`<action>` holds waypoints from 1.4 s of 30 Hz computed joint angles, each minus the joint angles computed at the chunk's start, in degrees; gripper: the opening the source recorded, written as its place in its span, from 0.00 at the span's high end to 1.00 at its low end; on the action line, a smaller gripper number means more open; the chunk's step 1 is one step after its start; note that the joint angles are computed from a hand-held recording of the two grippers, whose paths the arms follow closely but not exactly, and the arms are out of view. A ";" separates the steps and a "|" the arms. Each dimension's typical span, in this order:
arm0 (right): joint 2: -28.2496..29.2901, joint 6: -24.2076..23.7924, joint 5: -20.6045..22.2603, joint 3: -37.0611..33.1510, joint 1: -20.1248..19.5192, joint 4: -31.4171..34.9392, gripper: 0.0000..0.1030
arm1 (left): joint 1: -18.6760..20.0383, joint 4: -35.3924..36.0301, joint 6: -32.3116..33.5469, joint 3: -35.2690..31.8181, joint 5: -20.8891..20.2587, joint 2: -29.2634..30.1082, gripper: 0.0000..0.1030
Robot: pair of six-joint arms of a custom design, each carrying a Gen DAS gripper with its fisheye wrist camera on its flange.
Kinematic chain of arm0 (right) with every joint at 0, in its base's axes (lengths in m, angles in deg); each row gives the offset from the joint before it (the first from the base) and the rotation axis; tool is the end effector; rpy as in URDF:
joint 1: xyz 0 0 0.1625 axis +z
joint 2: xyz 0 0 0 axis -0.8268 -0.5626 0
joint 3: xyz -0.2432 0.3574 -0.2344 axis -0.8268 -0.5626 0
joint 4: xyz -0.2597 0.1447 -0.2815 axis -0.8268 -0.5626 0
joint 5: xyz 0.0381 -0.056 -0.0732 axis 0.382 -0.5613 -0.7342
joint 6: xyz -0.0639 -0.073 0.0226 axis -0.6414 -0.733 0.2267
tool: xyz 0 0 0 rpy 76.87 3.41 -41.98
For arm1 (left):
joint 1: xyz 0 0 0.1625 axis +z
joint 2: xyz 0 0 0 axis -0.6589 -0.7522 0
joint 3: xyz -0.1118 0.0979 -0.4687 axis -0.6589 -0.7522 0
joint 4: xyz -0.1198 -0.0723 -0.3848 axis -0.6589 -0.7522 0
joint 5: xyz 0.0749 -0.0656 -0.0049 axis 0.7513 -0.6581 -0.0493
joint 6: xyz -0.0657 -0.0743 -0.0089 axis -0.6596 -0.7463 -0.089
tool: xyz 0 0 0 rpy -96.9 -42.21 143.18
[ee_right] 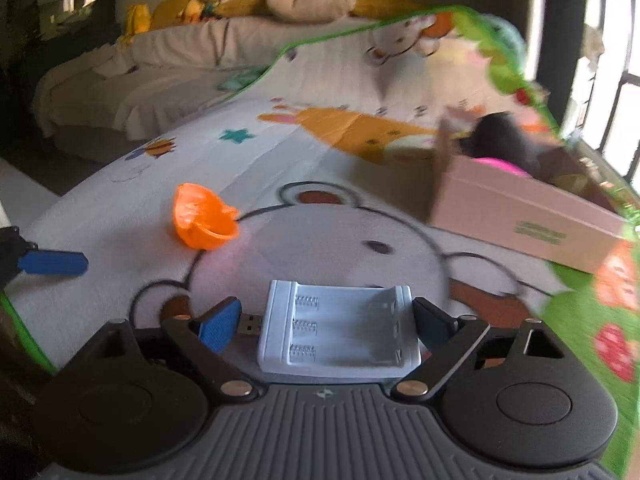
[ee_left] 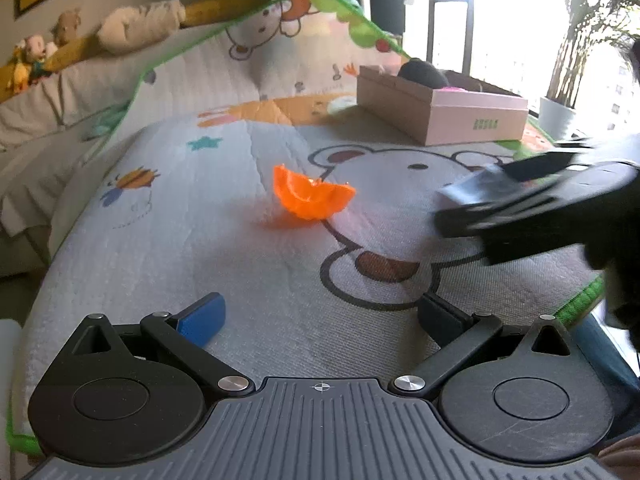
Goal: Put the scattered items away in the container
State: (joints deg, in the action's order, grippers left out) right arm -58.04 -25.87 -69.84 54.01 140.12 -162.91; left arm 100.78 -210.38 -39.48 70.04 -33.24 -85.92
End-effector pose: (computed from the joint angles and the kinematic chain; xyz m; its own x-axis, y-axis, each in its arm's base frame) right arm 0.0501 -0.8601 0.1166 -0.4100 -0.7450 0.5262 -0.9110 0.3623 -0.1968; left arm -0.1766 -0.7371 -0.0365 -0.6676 -0.2225 -0.7105 0.4670 0.6181 -0.6324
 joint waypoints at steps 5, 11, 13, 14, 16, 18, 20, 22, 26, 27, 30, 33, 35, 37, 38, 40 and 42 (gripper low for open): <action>-2.96 -0.37 2.02 3.65 -2.97 -8.35 0.12 | 0.35 -0.47 5.16 -0.75 -4.98 -1.09 0.00; -4.04 2.87 2.26 4.04 -4.85 -12.14 0.12 | 1.48 -5.61 25.27 -11.43 -5.95 2.80 0.00; -4.04 2.45 2.75 4.26 -5.14 -12.94 0.12 | 2.22 -2.10 24.56 -13.17 -6.45 2.82 0.00; -3.99 1.96 2.93 4.39 -5.21 -13.29 0.12 | 2.58 -0.85 23.87 -13.73 -6.97 2.79 0.00; -4.00 1.09 3.45 4.71 -5.40 -13.64 0.12 | 3.13 0.62 23.14 -14.78 -7.37 2.91 0.00; -3.91 1.01 3.48 4.53 -5.44 -13.16 0.12 | 3.50 0.95 23.01 -15.36 -7.31 3.10 0.00; -3.59 1.53 3.14 3.89 -5.33 -12.32 0.12 | 3.89 2.10 21.88 -15.35 -7.43 2.94 0.00; -3.33 1.95 2.86 3.44 -5.27 -11.92 0.12 | 4.12 3.10 21.11 -15.39 -7.21 2.91 0.02; -3.13 2.24 2.55 3.33 -5.26 -11.82 0.12 | 4.50 4.71 19.39 -15.07 -7.34 2.54 0.28; -3.14 2.19 2.57 3.34 -5.27 -11.79 0.11 | 4.61 4.84 18.99 -14.97 -7.56 2.46 0.25; -3.30 1.56 2.99 3.99 -5.31 -12.91 0.05 | 4.69 4.72 18.81 -14.83 -8.03 2.35 0.24; -3.59 0.35 3.91 4.59 -5.41 -13.29 0.00 | 4.59 4.27 19.74 -14.87 -8.24 2.49 0.25; -3.87 -0.56 3.78 4.98 -5.39 -12.42 0.00 | 4.57 4.68 19.81 -15.06 -8.42 2.57 0.30; -3.93 -0.62 3.05 4.76 -5.29 -11.07 0.00 | 4.57 5.12 19.79 -15.30 -8.74 2.62 0.39; -3.87 -0.24 2.60 4.52 -5.25 -10.55 0.00 | 4.59 5.45 19.50 -15.26 -9.11 2.54 0.40; -3.62 0.89 1.60 3.77 -5.16 -9.59 0.00 | 4.56 5.95 18.76 -14.98 -9.95 2.35 0.43; -3.55 2.08 1.23 3.13 -5.24 -8.43 0.00 | 4.40 6.38 18.56 -14.72 -10.46 2.23 0.46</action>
State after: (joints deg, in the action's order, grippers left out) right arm -61.59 -23.80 -68.61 57.14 134.88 -171.34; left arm 105.18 -204.00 -20.92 55.32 -43.70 -83.68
